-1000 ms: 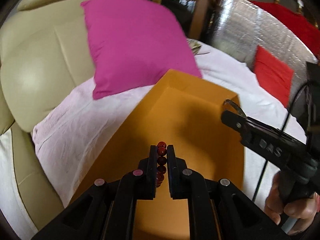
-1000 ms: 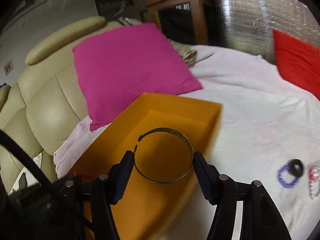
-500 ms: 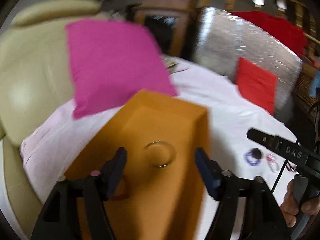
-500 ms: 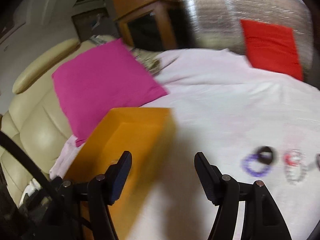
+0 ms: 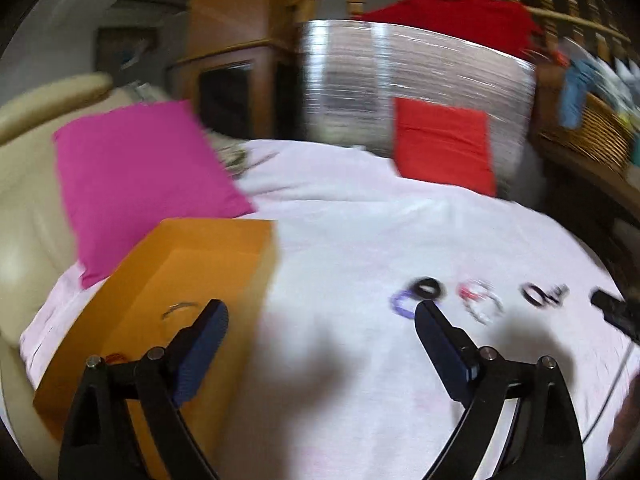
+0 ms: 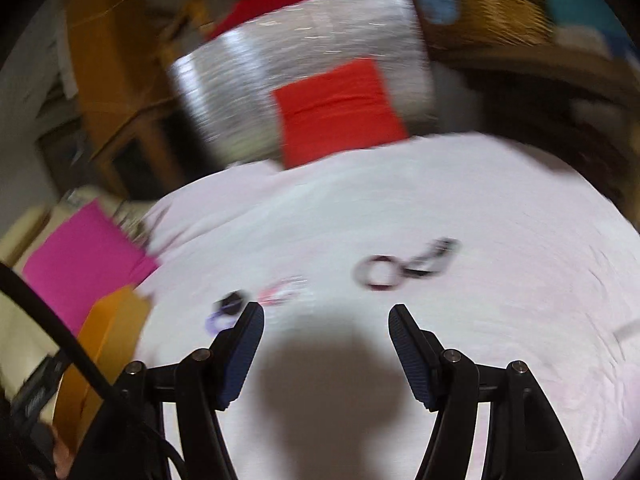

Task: Organize jewelry
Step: 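Grasp the dark red hair tie with the right tool while the left tool grasps the black scrunchie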

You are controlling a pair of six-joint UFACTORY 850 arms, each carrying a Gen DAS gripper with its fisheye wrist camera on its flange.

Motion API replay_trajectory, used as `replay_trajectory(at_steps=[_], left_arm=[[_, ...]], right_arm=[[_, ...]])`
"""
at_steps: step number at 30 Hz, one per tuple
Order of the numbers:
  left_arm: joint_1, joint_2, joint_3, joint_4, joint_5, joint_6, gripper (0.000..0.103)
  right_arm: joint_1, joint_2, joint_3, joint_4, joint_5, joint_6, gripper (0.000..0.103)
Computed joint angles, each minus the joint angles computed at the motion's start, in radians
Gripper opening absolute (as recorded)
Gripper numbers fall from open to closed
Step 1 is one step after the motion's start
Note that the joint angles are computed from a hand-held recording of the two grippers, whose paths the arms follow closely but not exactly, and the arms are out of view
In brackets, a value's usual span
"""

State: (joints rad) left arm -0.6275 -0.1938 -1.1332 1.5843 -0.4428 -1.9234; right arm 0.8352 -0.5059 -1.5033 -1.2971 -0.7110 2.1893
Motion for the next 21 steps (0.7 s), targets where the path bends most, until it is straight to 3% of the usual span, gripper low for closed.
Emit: replay_trajectory(at_steps=[1, 3, 6, 11, 14, 16, 21], left_arm=[[-0.012, 0.0, 0.005, 0.076, 0.011, -0.047, 0.094], [-0.038, -0.016, 0.004, 0.203, -0.064, -0.131, 0.094], [-0.06, -0.052, -0.02, 0.207, -0.127, -0.095, 0.094], [-0.07, -0.139, -0.182, -0.129, -0.095, 0.207, 0.094], [-0.068, -0.178, -0.251, -0.195, -0.067, 0.247, 0.094], [-0.053, -0.203, -0.286, -0.252, -0.025, 0.311, 0.094], [0.04, -0.298, -0.371, -0.75, 0.049, 0.732, 0.094]], right_arm=[[-0.013, 0.017, 0.019, 0.024, 0.006, 0.007, 0.068], [-0.04, 0.064, 0.084, 0.001, 0.033, 0.068, 0.069], [-0.067, 0.104, 0.132, -0.02, 0.036, 0.111, 0.068], [-0.123, 0.154, 0.197, -0.073, 0.104, 0.182, 0.068], [-0.155, 0.17, 0.232, -0.123, 0.172, 0.268, 0.067], [-0.181, 0.167, 0.244, -0.158, 0.212, 0.33, 0.061], [-0.212, 0.138, 0.234, -0.204, 0.309, 0.425, 0.059]])
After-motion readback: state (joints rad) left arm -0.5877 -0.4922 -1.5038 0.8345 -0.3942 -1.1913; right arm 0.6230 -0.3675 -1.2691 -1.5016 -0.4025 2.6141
